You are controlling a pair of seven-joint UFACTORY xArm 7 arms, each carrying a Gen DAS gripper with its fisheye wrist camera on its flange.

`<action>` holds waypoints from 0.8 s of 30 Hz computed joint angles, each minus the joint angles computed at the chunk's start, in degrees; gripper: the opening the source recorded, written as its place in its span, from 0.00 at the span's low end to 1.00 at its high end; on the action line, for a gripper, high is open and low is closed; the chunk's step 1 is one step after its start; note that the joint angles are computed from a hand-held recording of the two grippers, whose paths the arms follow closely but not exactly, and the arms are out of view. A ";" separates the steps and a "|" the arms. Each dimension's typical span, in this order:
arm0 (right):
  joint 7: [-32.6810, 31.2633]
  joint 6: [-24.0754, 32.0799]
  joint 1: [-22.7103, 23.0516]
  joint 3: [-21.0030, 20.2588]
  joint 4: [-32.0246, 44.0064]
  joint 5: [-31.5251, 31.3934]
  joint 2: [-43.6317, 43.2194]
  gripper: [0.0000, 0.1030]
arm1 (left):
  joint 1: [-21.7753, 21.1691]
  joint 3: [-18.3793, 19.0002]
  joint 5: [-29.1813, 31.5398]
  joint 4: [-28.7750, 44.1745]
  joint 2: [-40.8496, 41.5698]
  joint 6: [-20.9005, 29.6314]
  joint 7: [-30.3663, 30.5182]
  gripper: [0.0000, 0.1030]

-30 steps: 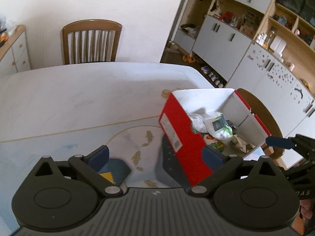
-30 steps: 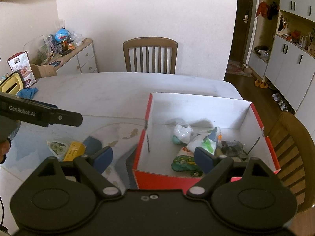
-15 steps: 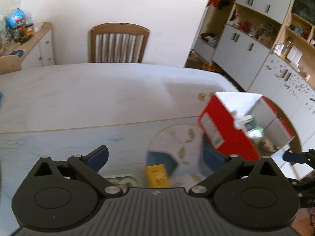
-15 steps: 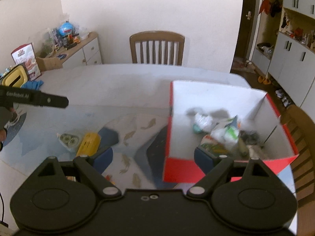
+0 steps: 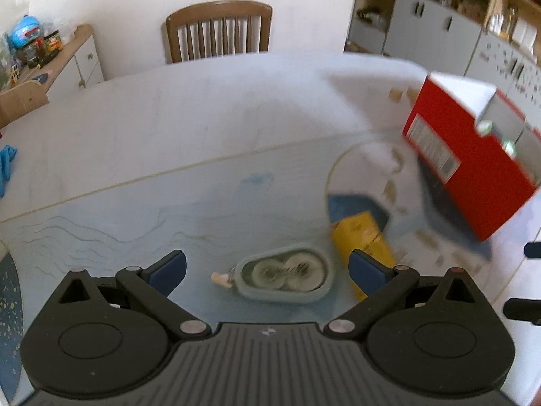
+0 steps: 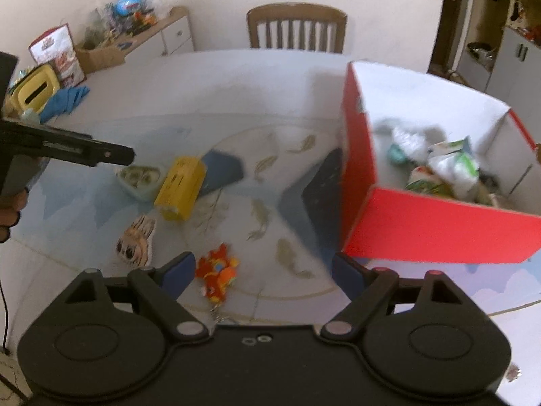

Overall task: Organize objects
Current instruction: 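Move both tools out of the shoebox back over the table, then close the left tool on the tape dispenser while the right tool grasps the red rooster plush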

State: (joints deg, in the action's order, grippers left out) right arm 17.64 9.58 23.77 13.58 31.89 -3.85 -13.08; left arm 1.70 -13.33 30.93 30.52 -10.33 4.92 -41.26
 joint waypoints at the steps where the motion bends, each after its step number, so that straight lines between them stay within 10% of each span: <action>1: -0.02 0.01 0.16 0.18 0.23 -0.05 0.59 0.83 | 0.37 -0.18 0.80 -0.08 0.62 -0.51 0.08 1.00; 12: -1.29 0.59 1.99 -0.15 3.28 1.11 6.91 0.80 | 4.83 -1.76 19.78 3.27 6.96 -6.14 -7.18 1.00; 24: -0.85 0.75 2.13 -0.03 5.66 -0.92 11.05 0.71 | -3.43 7.89 26.04 6.49 12.60 -8.31 -6.46 1.00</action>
State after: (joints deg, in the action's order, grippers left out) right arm 16.79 10.32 25.90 13.55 37.56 -4.77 -2.03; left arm -1.73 -5.44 56.97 37.01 2.27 -3.39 -47.72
